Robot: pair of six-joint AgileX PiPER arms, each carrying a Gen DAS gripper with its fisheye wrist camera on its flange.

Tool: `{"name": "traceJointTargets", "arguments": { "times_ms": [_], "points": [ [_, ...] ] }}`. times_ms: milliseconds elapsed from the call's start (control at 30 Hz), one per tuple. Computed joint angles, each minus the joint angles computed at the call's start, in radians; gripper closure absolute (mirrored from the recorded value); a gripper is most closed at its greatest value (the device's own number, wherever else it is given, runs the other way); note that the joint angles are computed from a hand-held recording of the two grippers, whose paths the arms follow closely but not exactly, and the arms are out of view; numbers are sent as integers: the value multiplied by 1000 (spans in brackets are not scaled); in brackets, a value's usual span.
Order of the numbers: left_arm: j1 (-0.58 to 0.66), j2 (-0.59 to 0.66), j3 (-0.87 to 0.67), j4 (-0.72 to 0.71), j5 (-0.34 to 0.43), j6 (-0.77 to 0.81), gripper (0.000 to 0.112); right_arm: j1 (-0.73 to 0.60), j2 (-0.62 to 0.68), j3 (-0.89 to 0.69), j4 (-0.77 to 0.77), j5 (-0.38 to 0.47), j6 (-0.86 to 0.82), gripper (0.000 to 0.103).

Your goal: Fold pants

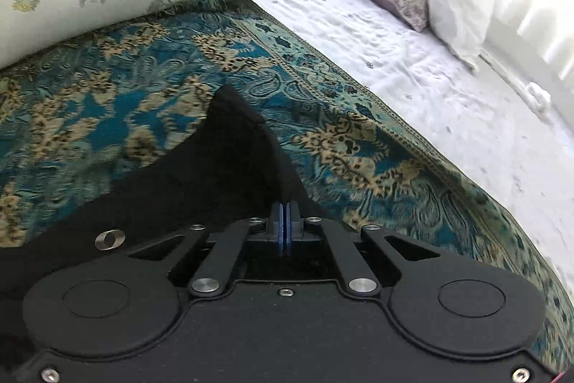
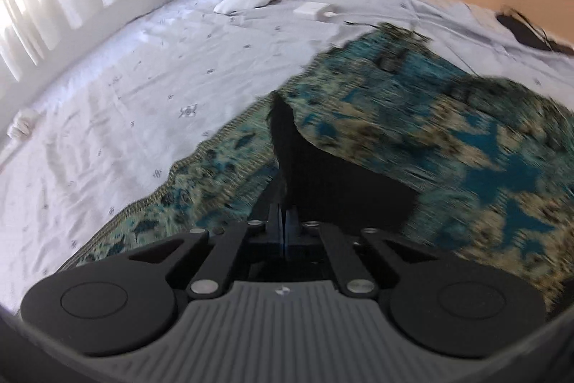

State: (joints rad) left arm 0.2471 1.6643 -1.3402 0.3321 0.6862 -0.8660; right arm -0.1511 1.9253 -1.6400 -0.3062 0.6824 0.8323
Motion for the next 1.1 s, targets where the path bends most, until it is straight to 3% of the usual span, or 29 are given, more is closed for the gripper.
{"name": "traceJointTargets", "arguments": {
  "times_ms": [100, 200, 333, 500, 667, 833, 933, 1100],
  "points": [
    [45, -122, 108, -87, -30, 122, 111, -69, -175, 240, 122, -125, -99, 101],
    [115, -255, 212, -225, -47, 303, 111, -134, -336, 428, 251, -197, -239, 100],
    [247, -435, 340, -444, -25, 590, 111, -284, -568, 661, 560, -217, -579, 100],
    [433, -595, 493, -628, 45, 897, 111, -495, -809, 902, 791, -149, -941, 100],
    [630, -685, 619, -769, 102, 1168, 111, -759, -962, 1057, 956, 0, -1237, 100],
    [818, -719, 665, -899, 193, 1411, 111, -1060, -1028, 1107, 1084, 203, -1496, 100],
    [897, -721, 672, -937, 236, 1494, 110, -1154, -1038, 1114, 1097, 250, -1567, 100],
    [902, -745, 692, -923, 224, 1528, 110, -1252, -1040, 1133, 1100, 296, -1647, 100]
  ]
}}
